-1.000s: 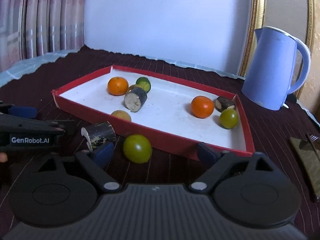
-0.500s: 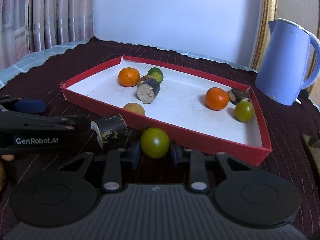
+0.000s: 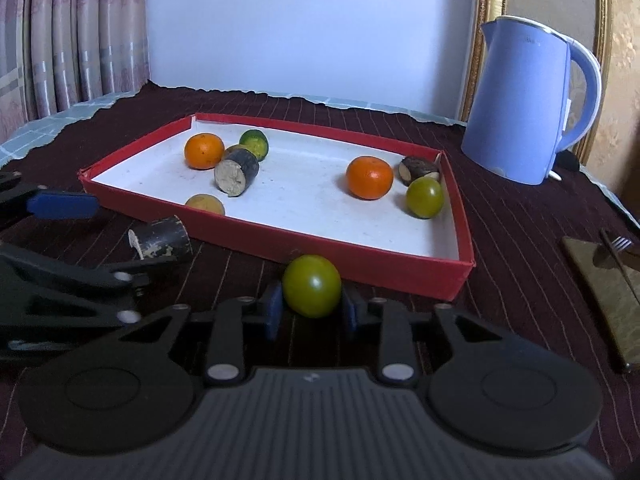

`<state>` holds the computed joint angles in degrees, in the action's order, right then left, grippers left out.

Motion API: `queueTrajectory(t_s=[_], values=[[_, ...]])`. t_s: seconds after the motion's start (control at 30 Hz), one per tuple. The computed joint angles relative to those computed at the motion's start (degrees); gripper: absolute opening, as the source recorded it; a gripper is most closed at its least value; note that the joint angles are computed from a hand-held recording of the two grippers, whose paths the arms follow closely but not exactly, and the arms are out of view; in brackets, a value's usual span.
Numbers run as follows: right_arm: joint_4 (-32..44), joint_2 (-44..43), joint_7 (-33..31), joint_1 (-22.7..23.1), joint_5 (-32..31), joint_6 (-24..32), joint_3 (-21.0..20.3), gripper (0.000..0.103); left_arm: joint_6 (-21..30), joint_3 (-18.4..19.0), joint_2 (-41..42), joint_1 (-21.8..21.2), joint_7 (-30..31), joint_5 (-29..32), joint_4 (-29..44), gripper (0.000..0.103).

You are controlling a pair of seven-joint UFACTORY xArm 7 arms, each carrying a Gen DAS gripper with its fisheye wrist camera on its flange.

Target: Organize fruits

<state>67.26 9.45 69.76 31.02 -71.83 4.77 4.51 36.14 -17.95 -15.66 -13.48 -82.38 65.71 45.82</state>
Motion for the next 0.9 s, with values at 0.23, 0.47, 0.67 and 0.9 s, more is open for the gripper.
queueTrajectory(t_s=[0.23, 0.47, 0.67, 0.9], values=[[0.09, -0.06, 0.92, 0.33, -1.31, 0.55, 0.01, 0.03, -4.63, 1.78, 0.57, 0.92, 1.59, -4.82, -0.4, 0.059], [0.24, -0.28, 2.12, 0.11, -3.05, 2.05, 0.87, 0.03, -5.13, 0.96, -0.19, 2.01, 0.48, -7.97, -0.47, 0.033], [0.27, -0.91, 8.34, 0.01, -8.41, 2.5, 1.25, 0.03, -0.37, -1.26, -2.25, 2.55, -1.86, -8.76, -0.56, 0.033], [0.99, -1.55, 12.95, -1.21, -13.38, 3.13, 3.44, 0.03, 5.82, -2.7, -1.81, 1.66, 1.1, -7.45, 2.73, 0.033]])
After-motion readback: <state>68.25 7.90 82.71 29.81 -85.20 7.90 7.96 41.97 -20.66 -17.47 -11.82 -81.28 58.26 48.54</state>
